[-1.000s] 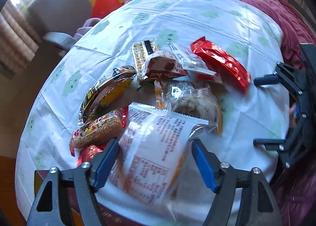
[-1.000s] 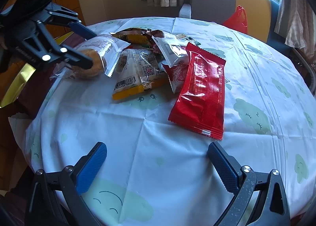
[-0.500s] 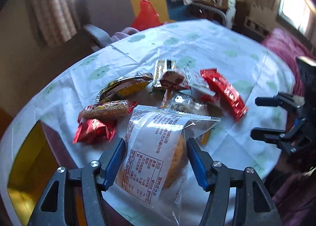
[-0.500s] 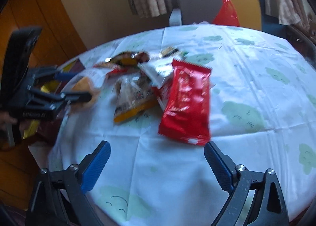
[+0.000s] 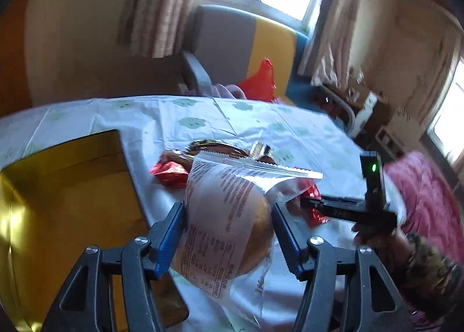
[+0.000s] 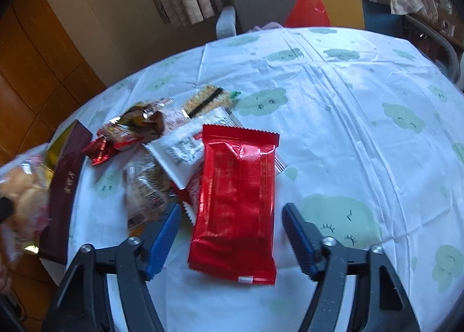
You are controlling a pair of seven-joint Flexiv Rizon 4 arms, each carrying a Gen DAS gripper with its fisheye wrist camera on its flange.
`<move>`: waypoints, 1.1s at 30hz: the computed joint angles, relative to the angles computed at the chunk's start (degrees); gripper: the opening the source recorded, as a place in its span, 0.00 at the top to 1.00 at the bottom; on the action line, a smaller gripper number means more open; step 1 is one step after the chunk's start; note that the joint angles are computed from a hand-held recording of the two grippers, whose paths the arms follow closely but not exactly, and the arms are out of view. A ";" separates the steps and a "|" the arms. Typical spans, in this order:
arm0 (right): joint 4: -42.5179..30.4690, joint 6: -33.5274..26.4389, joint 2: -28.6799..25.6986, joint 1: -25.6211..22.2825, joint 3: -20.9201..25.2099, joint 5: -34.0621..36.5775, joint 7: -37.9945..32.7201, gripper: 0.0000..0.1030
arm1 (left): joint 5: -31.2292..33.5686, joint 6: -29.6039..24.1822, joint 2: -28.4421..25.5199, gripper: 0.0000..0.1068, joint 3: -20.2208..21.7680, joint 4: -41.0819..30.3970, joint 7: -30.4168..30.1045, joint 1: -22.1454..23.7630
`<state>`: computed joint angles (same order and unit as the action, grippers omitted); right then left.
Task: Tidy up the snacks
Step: 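Lift the cake bag with the left gripper while the right gripper grasps the red bar, then lower the cake bag into the gold tin and open the left gripper while the right holds the red bar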
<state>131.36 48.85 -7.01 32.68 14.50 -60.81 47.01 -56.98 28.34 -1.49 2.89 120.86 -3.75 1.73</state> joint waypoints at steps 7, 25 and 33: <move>-1.03 -4.22 -0.25 2.34 1.90 4.05 -6.00 0.59 | -3.50 -2.81 -3.73 0.88 0.97 -5.71 -8.78 4.37; -2.58 -7.34 -1.68 4.58 1.63 5.04 -8.67 0.49 | 5.19 4.92 -0.93 0.53 -1.71 -0.98 -6.85 -0.63; -1.52 -5.38 -1.23 4.15 1.19 2.46 -6.61 0.44 | 10.42 12.47 -0.50 0.40 -3.47 1.31 -4.33 -5.91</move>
